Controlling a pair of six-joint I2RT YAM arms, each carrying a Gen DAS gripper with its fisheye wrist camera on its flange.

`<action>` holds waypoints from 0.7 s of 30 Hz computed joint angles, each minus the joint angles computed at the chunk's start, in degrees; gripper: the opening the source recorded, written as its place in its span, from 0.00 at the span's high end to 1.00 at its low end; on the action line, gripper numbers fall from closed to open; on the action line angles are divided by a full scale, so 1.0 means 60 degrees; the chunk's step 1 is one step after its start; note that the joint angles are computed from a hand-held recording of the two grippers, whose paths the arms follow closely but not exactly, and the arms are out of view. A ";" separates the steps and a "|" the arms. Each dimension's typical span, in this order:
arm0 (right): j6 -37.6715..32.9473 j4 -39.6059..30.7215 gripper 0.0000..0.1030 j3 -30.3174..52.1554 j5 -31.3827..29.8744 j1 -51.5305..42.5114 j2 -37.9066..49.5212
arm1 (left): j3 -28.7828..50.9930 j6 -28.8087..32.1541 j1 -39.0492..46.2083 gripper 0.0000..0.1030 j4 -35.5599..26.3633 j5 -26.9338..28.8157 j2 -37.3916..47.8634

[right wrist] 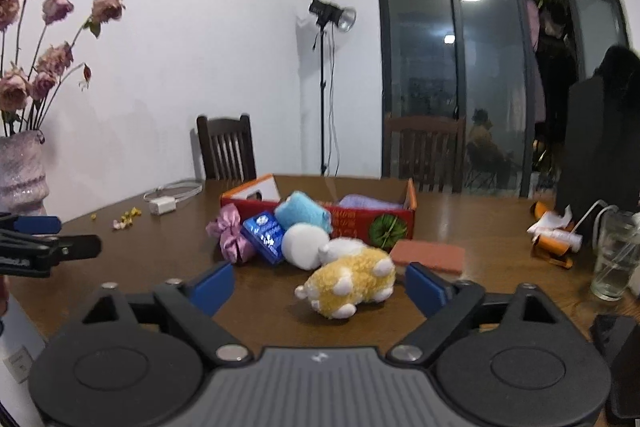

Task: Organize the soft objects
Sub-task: 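Close both grippers together on the pink satin pouch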

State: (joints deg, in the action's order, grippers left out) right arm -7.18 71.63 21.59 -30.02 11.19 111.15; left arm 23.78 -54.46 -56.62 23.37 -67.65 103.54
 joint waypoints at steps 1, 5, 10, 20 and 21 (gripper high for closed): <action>-0.0042 -0.0527 0.19 0.0280 0.0034 0.0108 -0.0028 | -0.0169 0.0626 0.0321 0.00 0.0905 0.0264 0.0096; -0.0215 -0.1958 0.29 0.1335 0.0141 0.0618 0.0096 | -0.0591 0.2984 0.1963 0.00 0.4235 0.1576 0.0792; -0.0083 -0.3578 0.38 0.3396 0.0346 0.1759 0.0988 | -0.0153 0.5350 0.5107 0.12 0.6307 0.4776 0.1346; 0.0959 -0.7786 0.47 1.0049 0.1957 0.3957 0.4645 | 0.4182 0.5525 0.8835 0.68 0.2725 0.9446 0.3145; 0.1054 -0.8257 0.50 1.0580 0.1893 0.3993 0.4907 | 0.4204 0.5501 0.8964 0.77 0.2681 0.9759 0.3207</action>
